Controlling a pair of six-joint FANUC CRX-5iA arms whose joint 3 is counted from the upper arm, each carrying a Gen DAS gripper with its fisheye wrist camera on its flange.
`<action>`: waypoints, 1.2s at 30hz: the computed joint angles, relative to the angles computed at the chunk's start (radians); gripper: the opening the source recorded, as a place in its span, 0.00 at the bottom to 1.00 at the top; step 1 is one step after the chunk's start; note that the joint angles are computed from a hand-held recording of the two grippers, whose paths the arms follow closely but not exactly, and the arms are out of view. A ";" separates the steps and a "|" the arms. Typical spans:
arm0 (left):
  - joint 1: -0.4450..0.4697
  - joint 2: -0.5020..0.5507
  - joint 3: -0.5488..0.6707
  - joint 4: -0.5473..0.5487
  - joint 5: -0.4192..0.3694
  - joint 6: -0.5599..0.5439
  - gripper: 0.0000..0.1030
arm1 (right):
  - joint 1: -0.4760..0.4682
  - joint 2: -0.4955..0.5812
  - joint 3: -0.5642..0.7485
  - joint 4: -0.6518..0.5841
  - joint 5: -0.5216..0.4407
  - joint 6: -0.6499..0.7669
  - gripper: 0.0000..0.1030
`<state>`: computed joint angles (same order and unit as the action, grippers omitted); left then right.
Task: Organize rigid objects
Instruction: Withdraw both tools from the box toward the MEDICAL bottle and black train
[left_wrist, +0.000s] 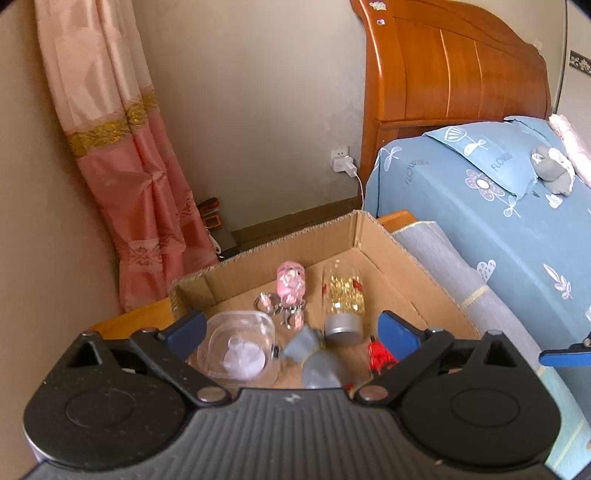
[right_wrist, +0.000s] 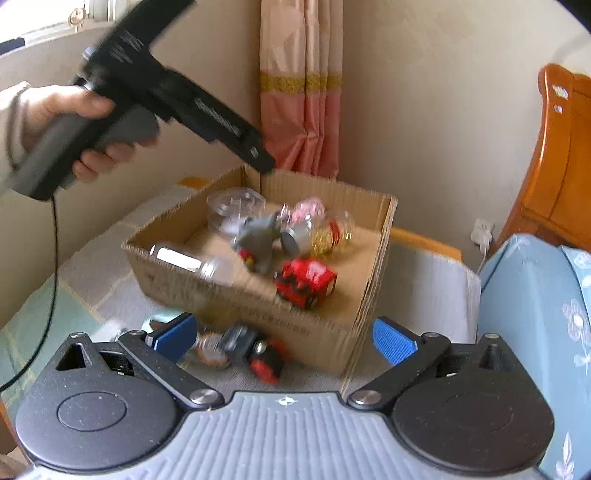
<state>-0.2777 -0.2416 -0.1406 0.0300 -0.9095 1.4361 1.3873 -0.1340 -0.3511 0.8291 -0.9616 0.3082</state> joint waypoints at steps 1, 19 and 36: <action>-0.007 -0.016 -0.005 -0.017 -0.008 0.012 0.96 | 0.011 0.000 -0.005 -0.002 -0.008 -0.017 1.00; -0.149 -0.266 -0.225 -0.158 -0.074 0.259 0.99 | 0.213 0.041 -0.062 0.028 -0.226 -0.442 1.00; -0.408 -0.285 -0.311 -0.395 -0.067 0.702 0.99 | 0.255 0.022 -0.135 0.008 -0.215 -0.503 1.00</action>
